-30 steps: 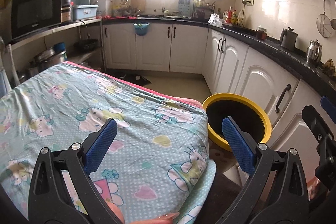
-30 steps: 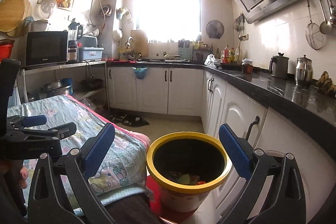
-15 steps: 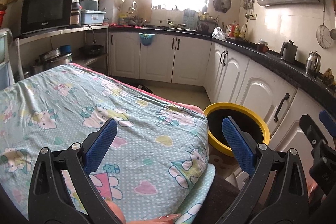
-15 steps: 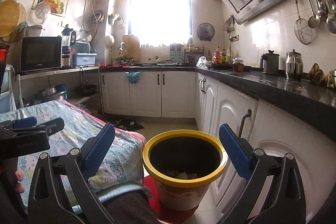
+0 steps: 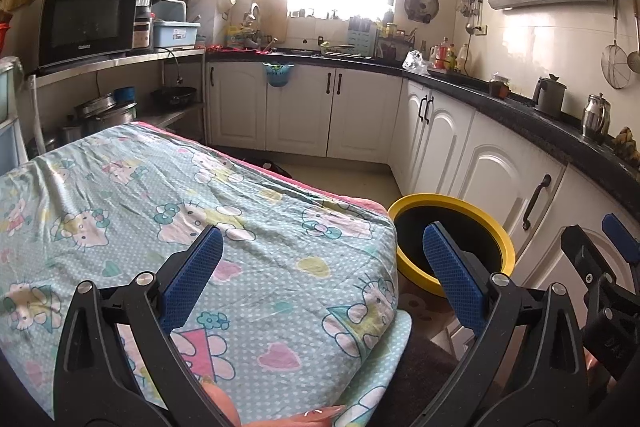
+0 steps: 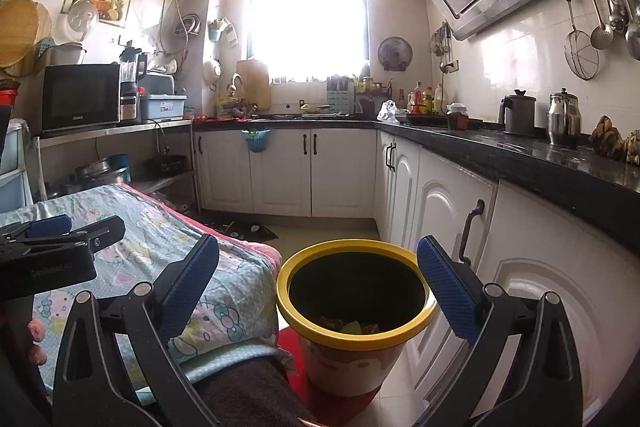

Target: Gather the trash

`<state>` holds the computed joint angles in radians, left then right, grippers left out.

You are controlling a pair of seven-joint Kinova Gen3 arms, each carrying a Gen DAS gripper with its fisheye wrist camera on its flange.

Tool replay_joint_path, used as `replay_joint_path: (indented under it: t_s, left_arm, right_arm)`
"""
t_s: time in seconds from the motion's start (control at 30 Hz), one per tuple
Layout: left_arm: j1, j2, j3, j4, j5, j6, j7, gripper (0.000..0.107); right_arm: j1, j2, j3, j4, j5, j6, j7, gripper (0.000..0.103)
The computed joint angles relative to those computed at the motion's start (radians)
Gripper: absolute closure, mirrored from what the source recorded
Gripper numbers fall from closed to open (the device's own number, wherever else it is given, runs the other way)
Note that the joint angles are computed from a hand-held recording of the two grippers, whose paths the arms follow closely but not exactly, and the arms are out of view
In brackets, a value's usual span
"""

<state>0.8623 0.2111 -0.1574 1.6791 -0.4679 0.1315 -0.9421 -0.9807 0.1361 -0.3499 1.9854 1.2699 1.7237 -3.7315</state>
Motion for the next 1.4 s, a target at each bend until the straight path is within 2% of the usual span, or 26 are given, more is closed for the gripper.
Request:
replay_joint_path:
  t_s: [0.47, 0.77, 1.4]
  left_arm:
    - [0.023, 0.001, -0.028, 0.001, -0.005, -0.006, 0.009, 0.015]
    - [0.003, -0.002, -0.013, -0.001, 0.001, -0.005, -0.003, 0.015]
    - [0.026, -0.003, -0.038, 0.003, -0.006, -0.012, 0.006, 0.015]
  right_arm:
    - [0.001, -0.003, -0.001, 0.003, 0.000, -0.001, 0.000, 0.006]
    - [0.000, -0.001, -0.001, 0.003, -0.001, 0.001, -0.002, 0.006]
    - [0.002, -0.003, -0.001, 0.003, -0.001, -0.001, -0.001, 0.006]
